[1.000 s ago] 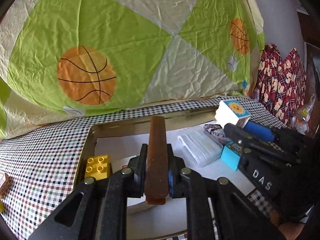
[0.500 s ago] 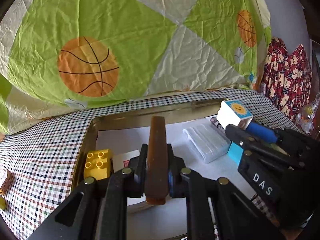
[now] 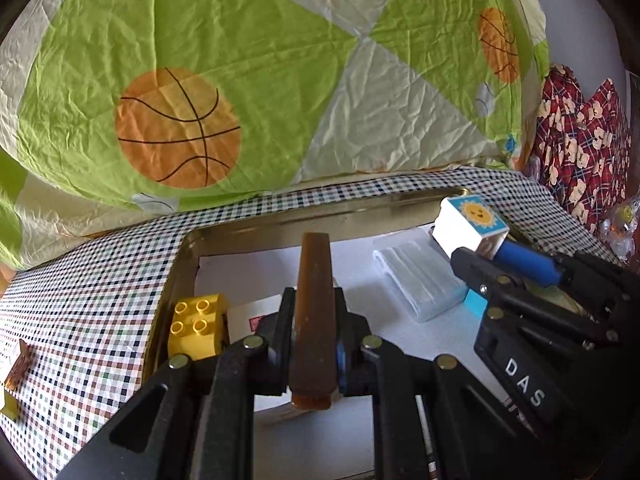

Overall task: Organize rigid objects
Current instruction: 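Lower both items into the tray and open both tools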

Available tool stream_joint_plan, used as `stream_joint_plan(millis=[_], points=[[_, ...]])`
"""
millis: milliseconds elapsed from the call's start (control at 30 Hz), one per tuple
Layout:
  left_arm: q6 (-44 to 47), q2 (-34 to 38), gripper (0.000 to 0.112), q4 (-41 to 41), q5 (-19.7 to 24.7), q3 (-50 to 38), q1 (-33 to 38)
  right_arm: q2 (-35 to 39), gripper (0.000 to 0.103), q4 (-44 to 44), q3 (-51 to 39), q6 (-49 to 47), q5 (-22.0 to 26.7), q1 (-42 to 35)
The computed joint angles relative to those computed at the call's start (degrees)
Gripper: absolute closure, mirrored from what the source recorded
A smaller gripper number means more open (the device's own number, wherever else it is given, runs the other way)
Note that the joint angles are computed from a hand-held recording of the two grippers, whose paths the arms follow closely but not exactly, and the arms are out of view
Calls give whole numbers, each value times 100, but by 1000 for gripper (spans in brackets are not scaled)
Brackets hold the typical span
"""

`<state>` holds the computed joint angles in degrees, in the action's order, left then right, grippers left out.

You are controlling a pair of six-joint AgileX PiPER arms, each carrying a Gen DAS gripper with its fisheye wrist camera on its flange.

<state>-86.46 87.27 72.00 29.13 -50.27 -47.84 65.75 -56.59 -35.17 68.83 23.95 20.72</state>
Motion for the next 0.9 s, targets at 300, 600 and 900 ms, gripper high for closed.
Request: stream_joint_plan(millis=[300, 600, 900], points=[[-946, -284, 73, 820, 228, 377, -142, -414, 27, -1269, 346, 1730, 340, 209], [-2293, -733, 18, 1651, 168, 897, 101, -958, 19, -2942, 824, 3775, 362, 154], [-2692, -928, 18, 2056, 1264, 1247, -64, -935, 12, -3744, 1158, 4881, 3784, 2717]])
